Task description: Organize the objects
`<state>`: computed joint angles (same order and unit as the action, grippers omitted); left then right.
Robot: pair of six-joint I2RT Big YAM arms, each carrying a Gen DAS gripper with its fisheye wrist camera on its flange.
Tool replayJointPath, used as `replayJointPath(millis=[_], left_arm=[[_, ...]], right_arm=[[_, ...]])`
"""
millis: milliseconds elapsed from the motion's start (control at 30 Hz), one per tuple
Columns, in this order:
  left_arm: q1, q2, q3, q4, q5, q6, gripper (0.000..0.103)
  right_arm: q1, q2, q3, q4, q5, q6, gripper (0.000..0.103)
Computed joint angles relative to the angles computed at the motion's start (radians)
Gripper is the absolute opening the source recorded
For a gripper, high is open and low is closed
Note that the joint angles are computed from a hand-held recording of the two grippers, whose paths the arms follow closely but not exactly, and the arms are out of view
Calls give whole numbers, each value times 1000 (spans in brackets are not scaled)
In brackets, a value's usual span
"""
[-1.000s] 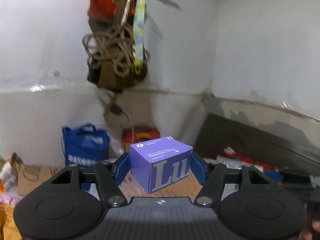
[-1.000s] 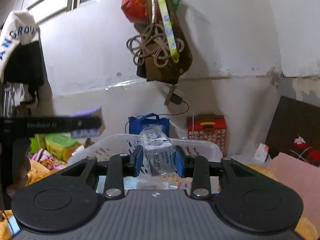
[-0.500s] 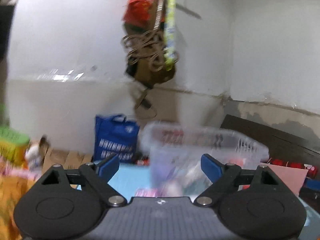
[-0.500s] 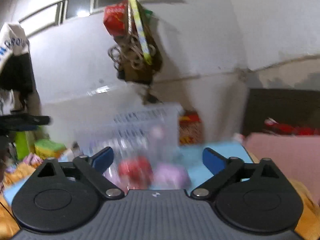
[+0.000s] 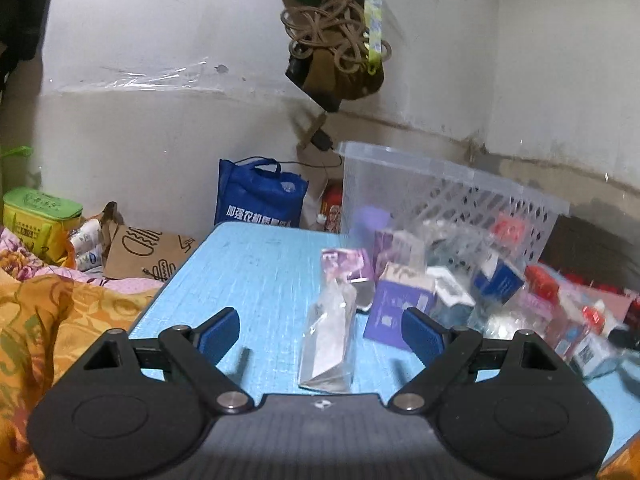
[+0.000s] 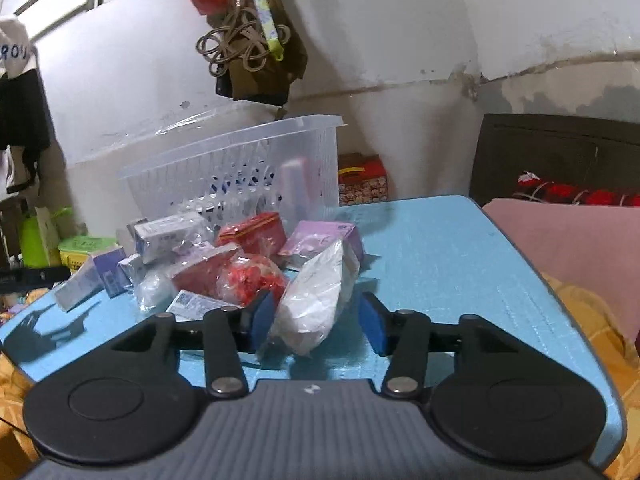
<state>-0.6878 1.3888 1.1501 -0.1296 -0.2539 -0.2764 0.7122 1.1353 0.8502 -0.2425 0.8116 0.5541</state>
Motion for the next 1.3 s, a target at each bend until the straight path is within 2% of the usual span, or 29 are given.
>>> replayJointPath(millis=[67, 100, 233, 367, 400, 433, 467, 500, 533, 667, 800, 967, 1100, 1300], left_arm=[[1, 12, 15, -14, 2, 2, 90], [3, 16, 20, -20, 10, 0, 90], [-4, 30, 43, -54, -11, 7, 88], [-9, 45, 64, -89, -32, 5, 67], [-9, 46, 65, -90, -33, 6, 65], [-10, 46, 64, -89, -36, 10, 60], [-12, 47, 64, -89, -43, 17, 51], [-16, 48, 63, -87, -51, 32, 45], [-19, 46, 57, -76, -57, 53, 37], [-39, 31, 10, 25, -106, 117, 37], [-42, 16, -20, 77, -120, 103, 37], [-44, -8, -53, 112, -146, 85, 37], [-41, -27, -65, 117, -145, 65, 37], [-53, -53, -79, 133, -151, 75, 37]], right_arm=[[-16, 10, 9, -2, -10, 4, 58], [-11, 11, 13, -20, 12, 12, 62], [-18, 31, 31, -60, 32, 29, 62], [-24, 53, 43, -61, 32, 11, 61], [-24, 49, 38, -44, 28, 5, 54], [-25, 48, 34, -29, 20, -4, 43], [-24, 49, 31, -23, 17, -9, 36], [-22, 51, 27, -11, 19, -17, 31], [-18, 53, 23, -4, 29, -21, 31], [-3, 47, 0, 39, 68, -20, 31], [9, 34, -21, 74, 98, -17, 31], [32, 8, -43, 125, 148, -41, 31], [43, -8, -49, 166, 157, -77, 31], [44, -14, -40, 199, 147, -126, 31]])
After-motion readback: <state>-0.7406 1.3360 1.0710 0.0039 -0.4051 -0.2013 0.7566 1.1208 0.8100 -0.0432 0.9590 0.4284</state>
